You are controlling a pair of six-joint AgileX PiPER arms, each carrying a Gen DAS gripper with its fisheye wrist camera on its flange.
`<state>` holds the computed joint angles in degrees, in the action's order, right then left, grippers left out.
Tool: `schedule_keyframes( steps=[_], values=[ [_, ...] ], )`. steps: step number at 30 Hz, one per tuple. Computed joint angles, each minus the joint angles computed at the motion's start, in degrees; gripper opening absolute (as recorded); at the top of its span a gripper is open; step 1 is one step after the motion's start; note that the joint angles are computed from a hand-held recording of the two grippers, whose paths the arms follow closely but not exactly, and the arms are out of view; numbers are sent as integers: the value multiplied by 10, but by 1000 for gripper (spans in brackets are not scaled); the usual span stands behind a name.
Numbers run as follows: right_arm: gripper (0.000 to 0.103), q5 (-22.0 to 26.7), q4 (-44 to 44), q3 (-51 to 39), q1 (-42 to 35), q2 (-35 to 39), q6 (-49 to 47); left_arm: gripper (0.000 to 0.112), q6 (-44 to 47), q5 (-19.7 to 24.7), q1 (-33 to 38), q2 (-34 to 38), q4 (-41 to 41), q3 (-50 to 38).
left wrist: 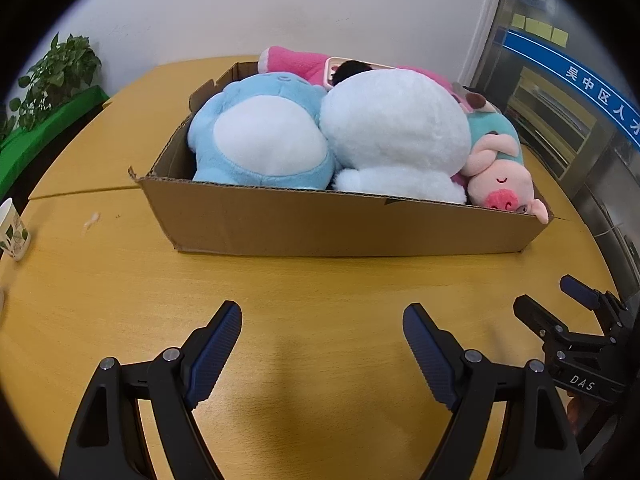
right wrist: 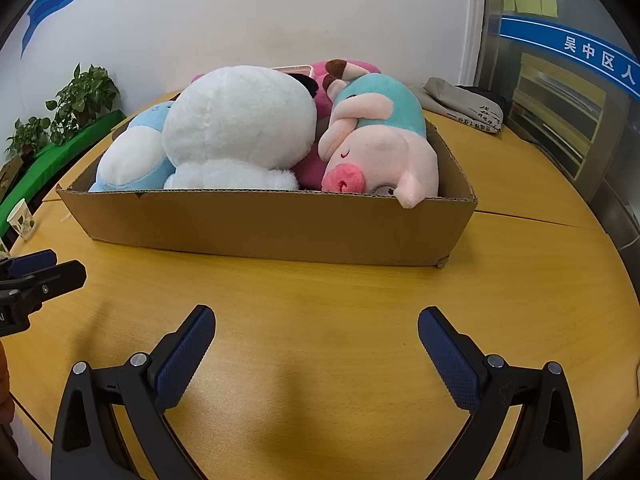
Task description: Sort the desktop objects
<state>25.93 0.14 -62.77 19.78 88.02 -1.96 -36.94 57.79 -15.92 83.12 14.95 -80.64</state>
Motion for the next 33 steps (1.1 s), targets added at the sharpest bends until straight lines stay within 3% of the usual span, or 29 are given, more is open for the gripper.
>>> schedule_keyframes(
  steps=[4, 6, 9, 11, 15, 19, 21, 23, 25, 26, 29, 33],
  values=[
    [103, 0, 3, 2, 2, -1, -1, 83, 10, -9, -6, -4, 2, 2],
    [103, 7, 31, -3, -6, 7, -22, 83, 33, -45, 23, -33, -34, 46],
    [103, 18, 21, -10, -4, 4, -16, 83, 41, -37, 37, -15, -38, 26],
    [103, 15, 43, -11, -9, 7, -44, 83, 72, -55, 50, -29, -47, 39],
    [103, 29, 246, -23, -92, 19, -262, 83, 222, -89, 127, -53, -111, 66],
    [103, 71, 390, -47, -198, 41, -491, 83, 406, -118, 240, -74, -202, 104],
    [103, 122, 432, -80, -259, 70, -606, 83, 521, -115, 316, -65, -283, 118],
    [103, 223, 478, -128, -319, 115, -719, 83, 621, -104, 384, -43, -344, 124],
    [103, 322, 463, -197, -362, 174, -762, 83, 670, -106, 415, -20, -354, 129],
    [103, 340, 433, -226, -370, 195, -764, 83, 686, -109, 425, -5, -348, 127],
    [103, 331, 372, -257, -376, 233, -787, 84, 745, -101, 456, 32, -380, 105],
    [103, 388, 362, -341, -395, 303, -785, 88, 763, -83, 469, 73, -382, 53]
  ],
)
